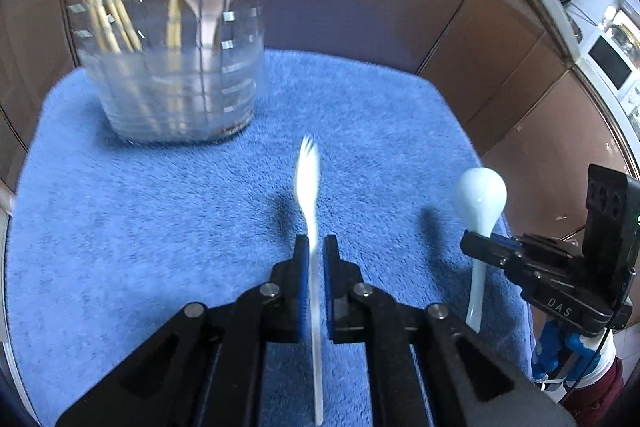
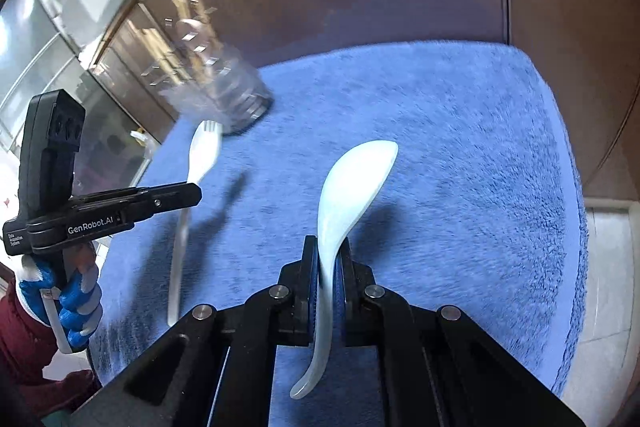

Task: Organize utensils
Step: 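Lift the fork with the left gripper while the right gripper lifts the spoon toward the holder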

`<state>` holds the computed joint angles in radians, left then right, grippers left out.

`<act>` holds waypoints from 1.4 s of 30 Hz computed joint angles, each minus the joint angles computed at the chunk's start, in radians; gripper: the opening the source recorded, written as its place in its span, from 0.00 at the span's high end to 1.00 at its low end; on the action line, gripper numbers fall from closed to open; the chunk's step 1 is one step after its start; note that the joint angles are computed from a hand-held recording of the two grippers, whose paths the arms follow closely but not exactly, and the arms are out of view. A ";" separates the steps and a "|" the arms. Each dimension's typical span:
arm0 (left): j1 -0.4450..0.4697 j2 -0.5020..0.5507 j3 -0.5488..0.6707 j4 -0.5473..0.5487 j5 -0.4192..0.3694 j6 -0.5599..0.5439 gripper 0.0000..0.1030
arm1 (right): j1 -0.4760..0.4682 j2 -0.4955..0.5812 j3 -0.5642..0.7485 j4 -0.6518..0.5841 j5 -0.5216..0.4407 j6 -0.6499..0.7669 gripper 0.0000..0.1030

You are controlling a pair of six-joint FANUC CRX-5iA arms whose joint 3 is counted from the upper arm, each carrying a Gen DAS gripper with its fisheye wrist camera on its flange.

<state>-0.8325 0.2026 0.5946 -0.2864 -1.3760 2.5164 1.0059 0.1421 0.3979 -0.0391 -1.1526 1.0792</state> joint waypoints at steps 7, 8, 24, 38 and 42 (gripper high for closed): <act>-0.104 -0.030 0.038 -0.139 -0.053 0.052 0.94 | 0.103 -0.085 -0.106 0.140 0.108 -0.066 0.93; -0.110 -0.039 0.035 -0.142 -0.061 0.058 0.94 | 0.115 -0.093 -0.116 0.153 0.112 -0.075 0.93; 0.094 0.055 0.021 0.164 -0.067 0.006 0.88 | 0.136 -0.130 -0.193 0.147 0.169 -0.123 0.93; 0.142 0.198 0.168 0.220 -0.215 -0.042 0.87 | 0.082 -0.134 -0.210 0.066 0.201 -0.064 0.93; 0.148 0.264 0.273 0.221 -0.295 -0.044 0.87 | 0.080 -0.132 -0.211 0.064 0.203 -0.063 0.93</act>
